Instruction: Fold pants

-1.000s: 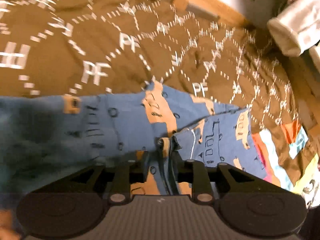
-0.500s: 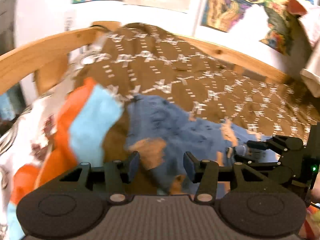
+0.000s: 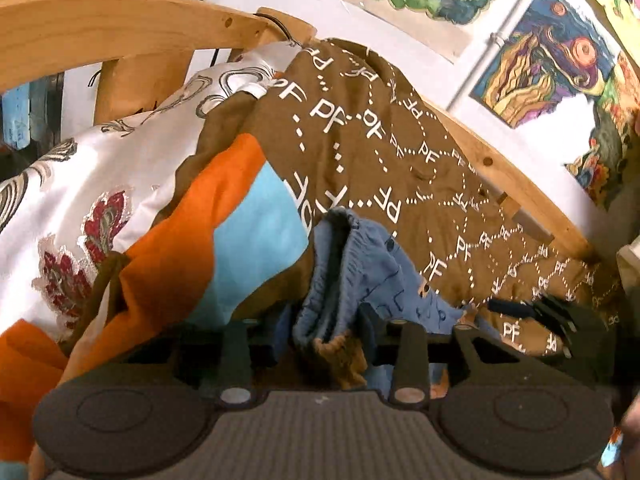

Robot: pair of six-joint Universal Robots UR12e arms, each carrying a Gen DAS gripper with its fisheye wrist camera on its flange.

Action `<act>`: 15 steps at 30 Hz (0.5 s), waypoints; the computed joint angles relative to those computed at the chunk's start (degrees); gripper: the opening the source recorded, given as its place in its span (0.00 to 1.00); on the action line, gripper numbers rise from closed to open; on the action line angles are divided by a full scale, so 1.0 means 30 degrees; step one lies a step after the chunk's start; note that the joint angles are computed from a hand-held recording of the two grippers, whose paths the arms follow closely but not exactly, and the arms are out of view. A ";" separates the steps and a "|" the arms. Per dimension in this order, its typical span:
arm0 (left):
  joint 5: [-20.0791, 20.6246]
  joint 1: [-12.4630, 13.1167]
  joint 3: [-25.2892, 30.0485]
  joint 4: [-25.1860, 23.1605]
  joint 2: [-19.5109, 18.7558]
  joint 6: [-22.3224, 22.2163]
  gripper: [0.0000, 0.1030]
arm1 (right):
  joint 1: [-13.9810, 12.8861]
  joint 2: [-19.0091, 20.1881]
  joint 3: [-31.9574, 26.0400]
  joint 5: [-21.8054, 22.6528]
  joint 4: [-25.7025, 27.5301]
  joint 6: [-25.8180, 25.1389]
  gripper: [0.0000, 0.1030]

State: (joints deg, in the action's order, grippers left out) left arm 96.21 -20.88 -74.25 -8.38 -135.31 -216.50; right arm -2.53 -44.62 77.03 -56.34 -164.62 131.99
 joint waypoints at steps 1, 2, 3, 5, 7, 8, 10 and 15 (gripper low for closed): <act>-0.0071 -0.0005 0.0050 -0.0169 0.0001 0.0307 0.34 | 0.0047 0.0193 -0.0674 0.0202 0.1452 -0.0750 0.62; -0.0074 -0.0036 0.0093 -0.0414 0.0023 0.0577 0.31 | 0.0134 0.0450 -0.1439 0.0183 0.2957 -0.1377 0.61; -0.0023 -0.0081 0.0210 -0.0759 0.0030 0.0997 0.24 | 0.0256 0.0751 -0.2255 -0.0076 0.4468 -0.1817 0.60; 0.0413 -0.0230 0.0499 -0.1288 0.0002 0.1965 0.18 | 0.0473 0.1196 -0.3265 -0.0745 0.5975 -0.2097 0.29; 0.1172 -0.0462 0.0650 -0.1337 0.0014 0.2771 0.17 | 0.0511 0.1358 -0.3532 -0.0663 0.5852 -0.1949 0.17; 0.1752 -0.0611 0.0794 -0.1521 -0.0014 0.3278 0.17 | 0.0503 0.1344 -0.3389 -0.0548 0.5224 -0.1657 0.11; 0.2696 -0.0826 0.1212 -0.2282 -0.0188 0.3869 0.17 | 0.0539 0.1387 -0.3164 -0.0645 0.4210 -0.0965 0.12; 0.1936 -0.0558 0.1011 -0.2320 -0.0131 0.2235 0.32 | 0.0390 0.0919 -0.1583 -0.0863 0.1137 0.1209 0.32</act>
